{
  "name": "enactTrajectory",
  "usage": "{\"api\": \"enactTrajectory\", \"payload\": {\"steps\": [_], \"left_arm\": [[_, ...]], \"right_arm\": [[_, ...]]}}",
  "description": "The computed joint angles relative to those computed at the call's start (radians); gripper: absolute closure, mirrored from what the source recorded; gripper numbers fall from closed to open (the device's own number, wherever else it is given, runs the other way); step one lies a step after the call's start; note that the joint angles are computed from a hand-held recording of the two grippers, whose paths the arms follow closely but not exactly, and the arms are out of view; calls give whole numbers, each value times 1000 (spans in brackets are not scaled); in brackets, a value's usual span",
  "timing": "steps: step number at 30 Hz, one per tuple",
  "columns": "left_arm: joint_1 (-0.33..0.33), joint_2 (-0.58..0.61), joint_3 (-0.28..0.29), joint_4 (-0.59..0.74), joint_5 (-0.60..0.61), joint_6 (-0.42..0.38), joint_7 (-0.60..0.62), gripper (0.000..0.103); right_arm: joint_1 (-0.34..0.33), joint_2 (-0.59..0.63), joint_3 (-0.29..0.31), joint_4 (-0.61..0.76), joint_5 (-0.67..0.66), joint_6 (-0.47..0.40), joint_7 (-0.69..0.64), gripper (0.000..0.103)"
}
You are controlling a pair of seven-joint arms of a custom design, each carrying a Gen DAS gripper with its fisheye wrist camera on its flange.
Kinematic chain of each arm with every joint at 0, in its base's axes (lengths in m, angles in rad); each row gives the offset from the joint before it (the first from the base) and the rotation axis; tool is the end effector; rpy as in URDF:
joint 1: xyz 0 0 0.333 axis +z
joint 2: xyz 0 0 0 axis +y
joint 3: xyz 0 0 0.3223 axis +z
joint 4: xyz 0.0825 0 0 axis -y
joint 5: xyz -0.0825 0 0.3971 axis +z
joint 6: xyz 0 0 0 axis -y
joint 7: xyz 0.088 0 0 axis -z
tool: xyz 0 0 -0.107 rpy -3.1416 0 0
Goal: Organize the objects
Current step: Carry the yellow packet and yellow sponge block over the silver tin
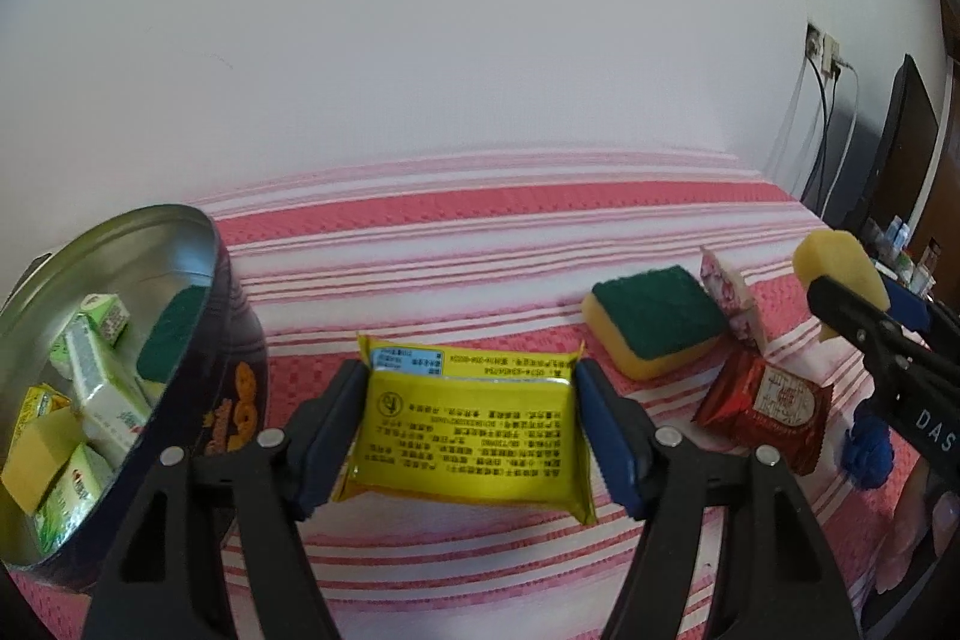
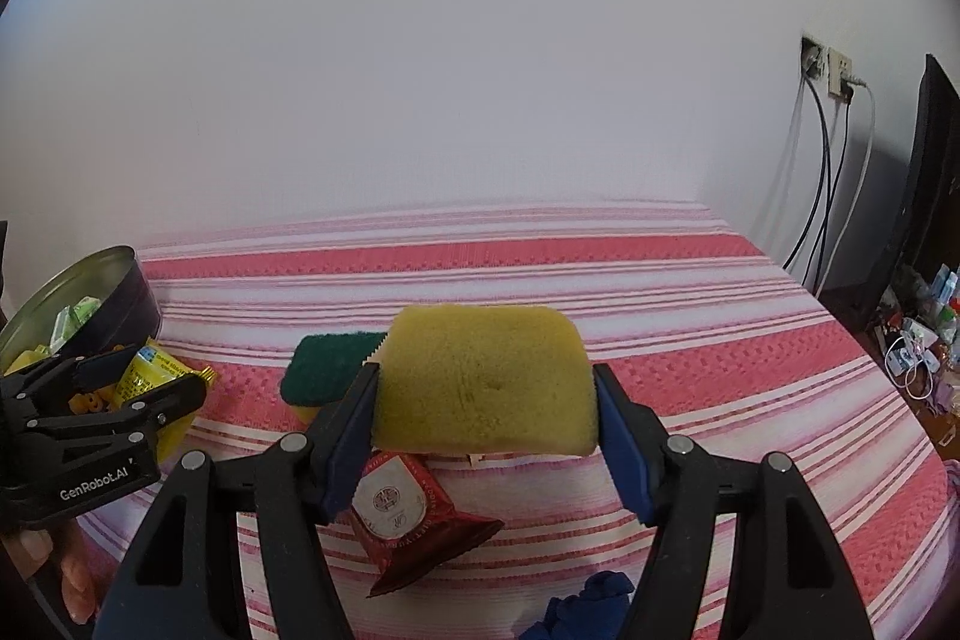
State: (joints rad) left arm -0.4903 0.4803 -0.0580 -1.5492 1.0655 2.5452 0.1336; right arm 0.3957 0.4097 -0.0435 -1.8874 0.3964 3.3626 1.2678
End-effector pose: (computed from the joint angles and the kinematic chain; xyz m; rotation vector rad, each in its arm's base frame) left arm 0.6304 -0.3895 0.4241 -1.7913 1.5501 -0.7761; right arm 0.6575 0.2008 0.4136 -1.7159 1.3577 -0.7728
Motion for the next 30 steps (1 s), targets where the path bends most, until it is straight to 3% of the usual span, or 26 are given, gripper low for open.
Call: {"api": "enactTrajectory", "payload": {"steps": [1, 11, 15, 30], "left_arm": [[-20, -4, 24, -6, 4, 11, -12, 33], [-8, -93, -8, -114, 206, -20, -194, 33], [3, -111, -27, -138, 240, -22, -227, 33], [64, -290, -97, -319, 387, -84, -364, 33]], "right_arm": [[-9, -2, 11, -7, -3, 15, 1, 34], [-128, -24, 144, -83, -87, 191, 39, 34], [-150, -24, 169, -109, -155, 267, 69, 34], [-189, -40, 245, -75, -379, 236, 183, 34]]}}
